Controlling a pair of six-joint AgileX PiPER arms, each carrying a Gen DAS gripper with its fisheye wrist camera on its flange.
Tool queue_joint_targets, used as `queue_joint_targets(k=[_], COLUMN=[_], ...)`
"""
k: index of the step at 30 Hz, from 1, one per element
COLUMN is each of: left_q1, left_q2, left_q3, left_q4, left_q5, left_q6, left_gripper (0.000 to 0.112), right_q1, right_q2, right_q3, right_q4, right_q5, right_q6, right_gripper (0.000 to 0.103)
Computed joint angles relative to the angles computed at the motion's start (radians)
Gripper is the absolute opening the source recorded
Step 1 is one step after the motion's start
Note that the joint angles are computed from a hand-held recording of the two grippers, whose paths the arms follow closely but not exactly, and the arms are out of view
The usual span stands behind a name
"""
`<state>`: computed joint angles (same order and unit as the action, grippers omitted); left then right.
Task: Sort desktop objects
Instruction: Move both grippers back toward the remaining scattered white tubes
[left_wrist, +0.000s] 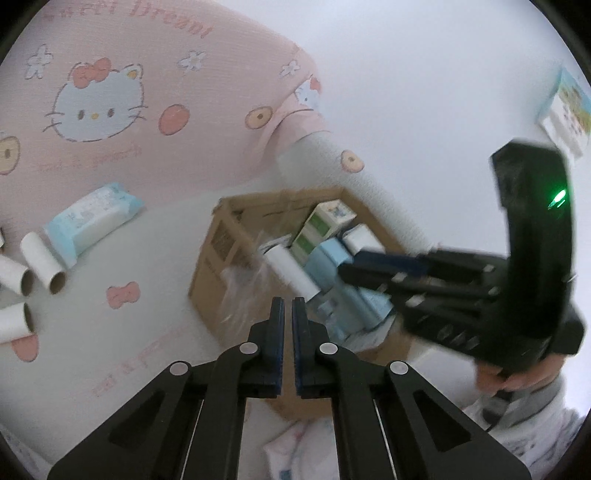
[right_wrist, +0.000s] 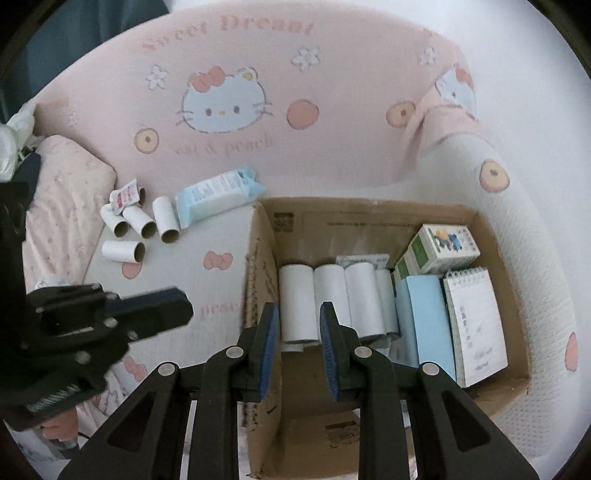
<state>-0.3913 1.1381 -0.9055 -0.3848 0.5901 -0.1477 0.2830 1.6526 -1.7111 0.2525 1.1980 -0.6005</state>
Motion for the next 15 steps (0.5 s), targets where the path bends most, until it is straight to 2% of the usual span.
queue_joint_targets(k=[3,7,13,15], left_q1=[0.015,0.088,0.303,0.412], left_q2=[-0.045,-0.098,-0.126,-0.132], left_q3=[0.063,0.138,0.200,0.202], left_q4=[0.029,0.004,-0.075,-0.125], left_q5=[0.007,0.048,0.136,0.171], left_q6=[-0.003,0.068,0.248,0.343], left_gripper=[0.004,0.004,0.004,0.004], right_q1=[0.012,0.063,0.200,0.251], right_q2=[-0.053,-0.124,-0.198,-0.205], right_q3=[0.060,0.157,0.291,0.322], right_q4=[0.015,-0.018,-0.110,-0.144], right_q5=[-0.035,-0.097,-0.178,-0.202], right_q6=[-0.023,-0.017,0.000,0.025], right_gripper=[0.020,0.020,0.020,0.020])
